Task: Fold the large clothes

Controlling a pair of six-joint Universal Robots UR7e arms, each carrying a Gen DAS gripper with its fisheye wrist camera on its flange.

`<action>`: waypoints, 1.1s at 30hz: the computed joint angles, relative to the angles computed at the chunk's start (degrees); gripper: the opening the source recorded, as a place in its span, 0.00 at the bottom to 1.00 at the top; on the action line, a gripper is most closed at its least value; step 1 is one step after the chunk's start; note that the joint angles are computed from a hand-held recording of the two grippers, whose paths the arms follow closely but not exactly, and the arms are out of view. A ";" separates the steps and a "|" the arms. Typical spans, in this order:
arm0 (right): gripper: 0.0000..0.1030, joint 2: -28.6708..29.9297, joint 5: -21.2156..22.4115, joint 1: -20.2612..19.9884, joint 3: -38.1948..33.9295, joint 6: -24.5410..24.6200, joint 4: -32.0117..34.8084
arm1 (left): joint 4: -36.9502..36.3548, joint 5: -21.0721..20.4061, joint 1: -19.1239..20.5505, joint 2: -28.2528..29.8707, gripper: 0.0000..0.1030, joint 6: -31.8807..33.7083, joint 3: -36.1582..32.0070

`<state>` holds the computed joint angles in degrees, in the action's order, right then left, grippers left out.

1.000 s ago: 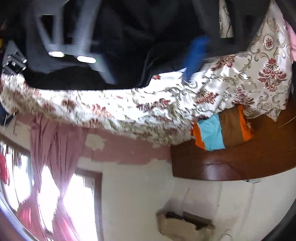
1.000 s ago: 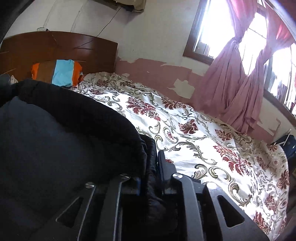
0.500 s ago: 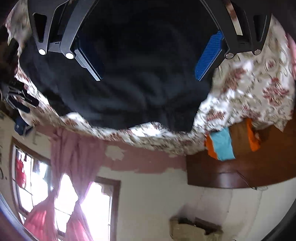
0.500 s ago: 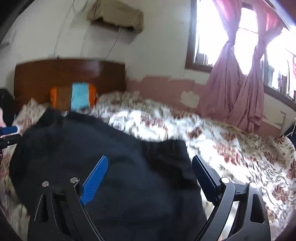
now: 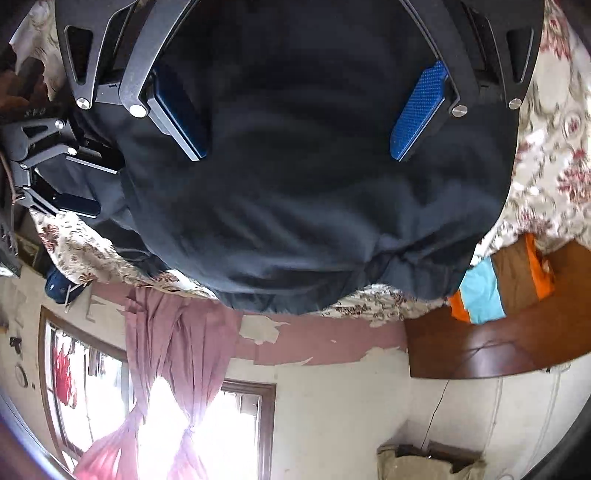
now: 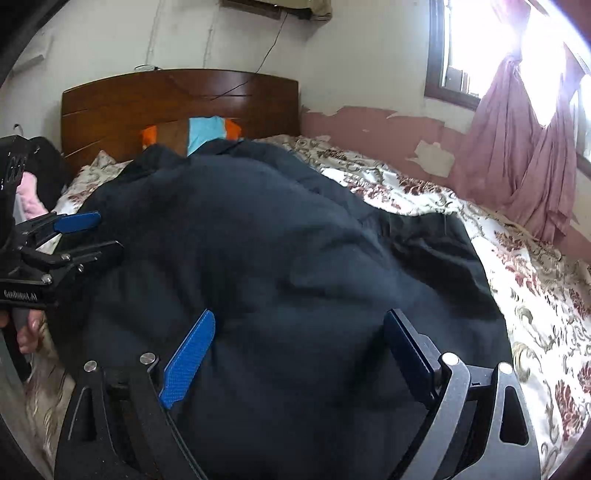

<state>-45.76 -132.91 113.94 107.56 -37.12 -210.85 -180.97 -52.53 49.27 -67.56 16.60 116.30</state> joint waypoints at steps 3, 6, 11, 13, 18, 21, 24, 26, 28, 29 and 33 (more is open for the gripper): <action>0.87 3.27 -2.21 0.24 -6.10 -5.50 -0.13 | -1.26 -0.84 0.77 2.57 1.00 1.03 -3.10; 0.87 7.58 -5.81 0.17 -13.73 -14.61 -3.31 | -1.22 -2.41 2.07 4.89 1.00 2.12 -6.81; 0.87 12.71 -8.43 -1.48 -23.61 -25.18 -8.51 | 4.57 -3.51 4.18 8.51 1.00 -0.55 -14.42; 0.87 13.73 -9.34 -2.43 -26.59 -26.25 -9.63 | 5.98 -3.80 4.91 9.68 1.00 -1.51 -17.02; 0.87 10.06 -8.50 -5.70 -25.30 -8.98 2.38 | 8.78 -3.31 7.12 11.77 1.00 -7.52 -22.32; 0.87 6.75 -3.60 -8.36 -22.99 1.34 10.81 | 11.70 -3.05 8.50 12.80 1.00 -11.05 -25.24; 0.87 4.38 1.79 -10.87 -21.35 7.85 17.04 | 16.80 -2.67 9.32 14.07 1.00 -12.51 -28.13; 0.87 3.80 4.62 -12.35 -20.84 10.27 18.58 | 18.18 -1.83 9.48 14.93 1.00 -12.70 -29.23; 0.87 3.77 6.86 -13.42 -20.94 12.35 20.23 | 19.58 -1.57 9.68 15.80 1.00 -13.15 -30.75; 0.87 3.44 8.04 -13.88 -20.75 13.42 21.21 | 20.36 -1.61 9.85 16.22 1.00 -13.65 -31.46; 0.89 3.28 12.00 -15.42 -20.99 16.54 24.23 | 21.19 -1.85 10.22 16.93 1.00 -14.38 -32.63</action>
<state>-42.48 -120.91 98.52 86.57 -20.58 -186.62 -159.78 -54.38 59.50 -50.63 2.22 83.67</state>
